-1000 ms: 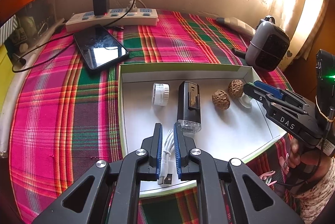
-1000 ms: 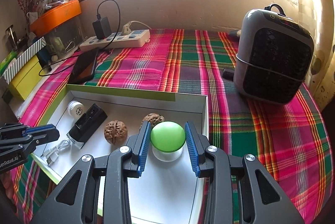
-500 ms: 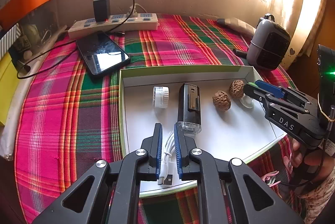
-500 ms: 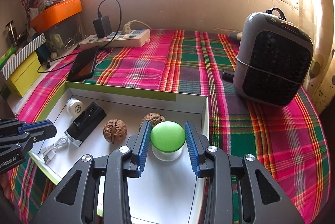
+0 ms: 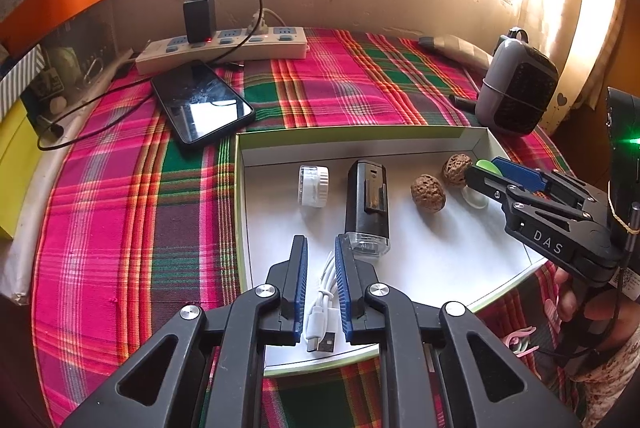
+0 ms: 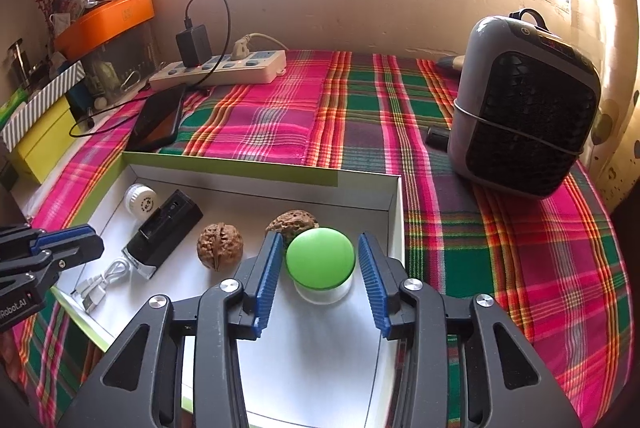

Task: Organize objects
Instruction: 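Lower the lamp and cable into the box and open both tools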

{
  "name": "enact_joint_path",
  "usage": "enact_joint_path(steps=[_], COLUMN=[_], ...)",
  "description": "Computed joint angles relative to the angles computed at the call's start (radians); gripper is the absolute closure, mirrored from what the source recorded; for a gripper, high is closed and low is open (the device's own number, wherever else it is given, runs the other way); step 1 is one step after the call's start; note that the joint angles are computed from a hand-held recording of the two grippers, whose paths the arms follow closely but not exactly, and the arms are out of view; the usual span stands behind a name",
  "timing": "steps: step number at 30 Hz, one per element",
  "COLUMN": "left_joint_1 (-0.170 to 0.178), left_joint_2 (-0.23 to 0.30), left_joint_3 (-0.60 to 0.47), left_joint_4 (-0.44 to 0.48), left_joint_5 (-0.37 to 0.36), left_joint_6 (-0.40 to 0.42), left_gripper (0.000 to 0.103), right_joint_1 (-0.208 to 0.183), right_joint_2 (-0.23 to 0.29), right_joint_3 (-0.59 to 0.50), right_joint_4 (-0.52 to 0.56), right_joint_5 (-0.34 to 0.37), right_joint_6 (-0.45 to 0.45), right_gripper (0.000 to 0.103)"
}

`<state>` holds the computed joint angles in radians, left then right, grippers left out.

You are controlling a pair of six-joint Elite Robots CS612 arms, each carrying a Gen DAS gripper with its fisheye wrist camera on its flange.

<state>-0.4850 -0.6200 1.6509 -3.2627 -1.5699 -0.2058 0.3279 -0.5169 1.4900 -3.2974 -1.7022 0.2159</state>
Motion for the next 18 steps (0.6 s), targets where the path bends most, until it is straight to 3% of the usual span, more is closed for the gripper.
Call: enact_joint_path(steps=[9, 18], left_joint_1=[-0.004, -0.014], left_joint_2=[-0.005, -0.013], left_joint_3=[0.006, 0.021], left_joint_4=[0.000, -0.011], left_joint_5=[0.016, 0.049], left_joint_6=[0.000, -0.006], left_gripper=[0.088, 0.084], right_joint_1=[0.001, 0.002], right_joint_2=[-0.001, -0.011], right_joint_3=[0.003, 0.021], right_joint_4=[-0.009, -0.028], right_joint_5=[0.008, 0.007], right_joint_6=[0.003, 0.020], right_gripper=[0.052, 0.052])
